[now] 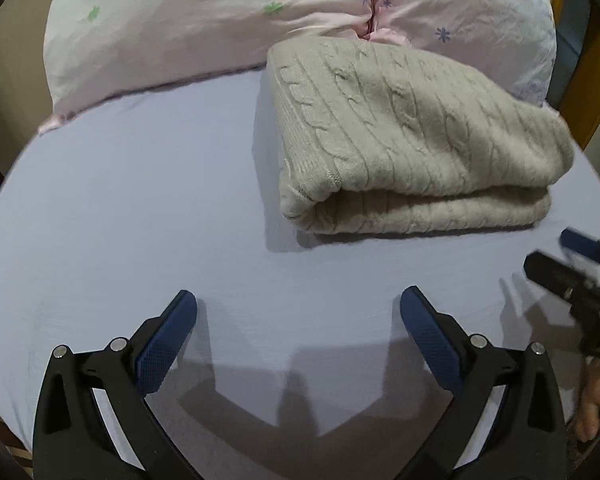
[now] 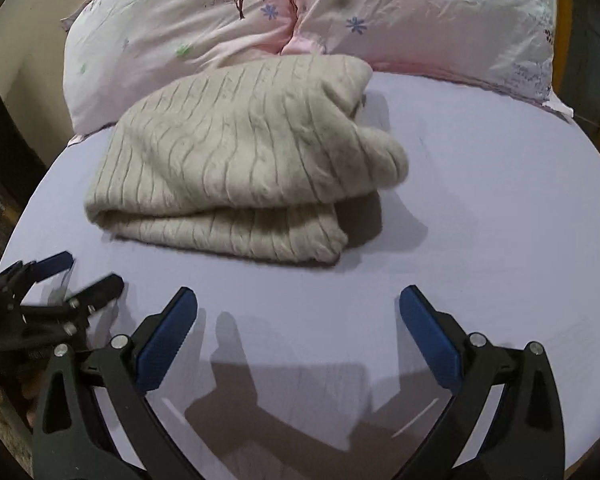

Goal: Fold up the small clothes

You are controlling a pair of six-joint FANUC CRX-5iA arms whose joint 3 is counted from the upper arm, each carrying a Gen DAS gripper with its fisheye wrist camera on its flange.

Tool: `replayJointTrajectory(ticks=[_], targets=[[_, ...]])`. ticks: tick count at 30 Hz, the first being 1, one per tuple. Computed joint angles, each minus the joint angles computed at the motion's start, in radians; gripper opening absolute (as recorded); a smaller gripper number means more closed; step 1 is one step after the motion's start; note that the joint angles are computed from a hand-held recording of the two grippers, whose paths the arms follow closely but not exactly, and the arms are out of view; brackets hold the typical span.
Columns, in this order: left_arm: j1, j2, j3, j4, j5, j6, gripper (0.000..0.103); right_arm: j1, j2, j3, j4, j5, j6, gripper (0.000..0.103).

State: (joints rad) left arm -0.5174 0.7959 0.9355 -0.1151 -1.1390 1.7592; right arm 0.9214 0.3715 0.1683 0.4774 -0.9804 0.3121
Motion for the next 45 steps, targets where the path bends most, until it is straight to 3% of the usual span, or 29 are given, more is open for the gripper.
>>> replayJointTrajectory(ticks=[4, 8, 45], targets=[[0.011, -0.006, -0.016, 0.019, 0.016, -0.029, 0.102, 0.015, 0.025, 0.021, 0.036, -0.048, -0.018, 0.101], [0.013, -0.018, -0.048, 0.018, 0.068, -0.035, 0.102, 0.041, 0.079, 0.087, 0.061, -0.154, 0.024, 0.101], [0.011, -0.022, -0.051, 0.019, 0.066, -0.040, 0.102, 0.045, 0.084, 0.088, 0.072, -0.148, 0.012, 0.101]])
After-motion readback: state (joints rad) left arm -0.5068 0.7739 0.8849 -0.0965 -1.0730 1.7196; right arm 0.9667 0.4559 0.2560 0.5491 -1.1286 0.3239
